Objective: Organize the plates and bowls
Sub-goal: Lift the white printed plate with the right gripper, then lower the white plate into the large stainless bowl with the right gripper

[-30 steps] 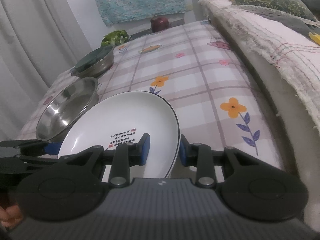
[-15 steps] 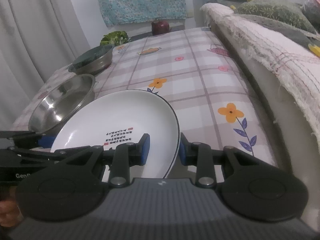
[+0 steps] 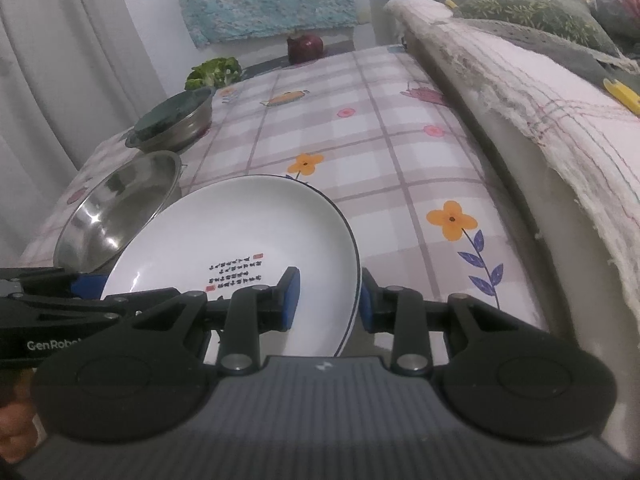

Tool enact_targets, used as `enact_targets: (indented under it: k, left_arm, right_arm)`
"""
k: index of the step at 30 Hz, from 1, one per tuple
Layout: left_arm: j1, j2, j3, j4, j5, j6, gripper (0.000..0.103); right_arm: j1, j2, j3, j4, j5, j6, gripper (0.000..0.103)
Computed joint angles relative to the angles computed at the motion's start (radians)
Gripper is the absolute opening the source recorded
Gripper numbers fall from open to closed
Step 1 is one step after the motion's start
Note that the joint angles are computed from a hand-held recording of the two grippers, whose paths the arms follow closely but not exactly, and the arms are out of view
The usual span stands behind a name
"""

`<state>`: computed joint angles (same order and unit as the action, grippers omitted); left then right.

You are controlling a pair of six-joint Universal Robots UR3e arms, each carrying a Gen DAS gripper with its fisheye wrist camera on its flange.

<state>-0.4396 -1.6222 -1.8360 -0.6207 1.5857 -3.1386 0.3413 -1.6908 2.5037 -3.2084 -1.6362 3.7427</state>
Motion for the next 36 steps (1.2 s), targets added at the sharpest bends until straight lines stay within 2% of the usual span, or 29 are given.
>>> enact_targets:
  k: [15,22,28,36]
  left_arm:
    - [-0.002,0.012,0.053,-0.029,-0.016,-0.017,0.058]
    - [0.02,0.037,0.076,-0.034,-0.032,-0.029,0.058]
    - [0.069,0.075,0.079,-0.033,-0.043,-0.028,0.058]
    - [0.164,0.129,0.068,-0.052,-0.057,-0.001,0.058]
  right_arm:
    - [-0.039,-0.104,-0.017,0.1,0.016,-0.004,0.03]
    - [-0.042,-0.148,-0.084,0.176,0.013,-0.026,0.03]
    - [-0.019,-0.096,-0.199,0.206,0.008,-0.045,0.03]
    - [0.03,0.058,-0.372,0.197,0.009,-0.054,0.03]
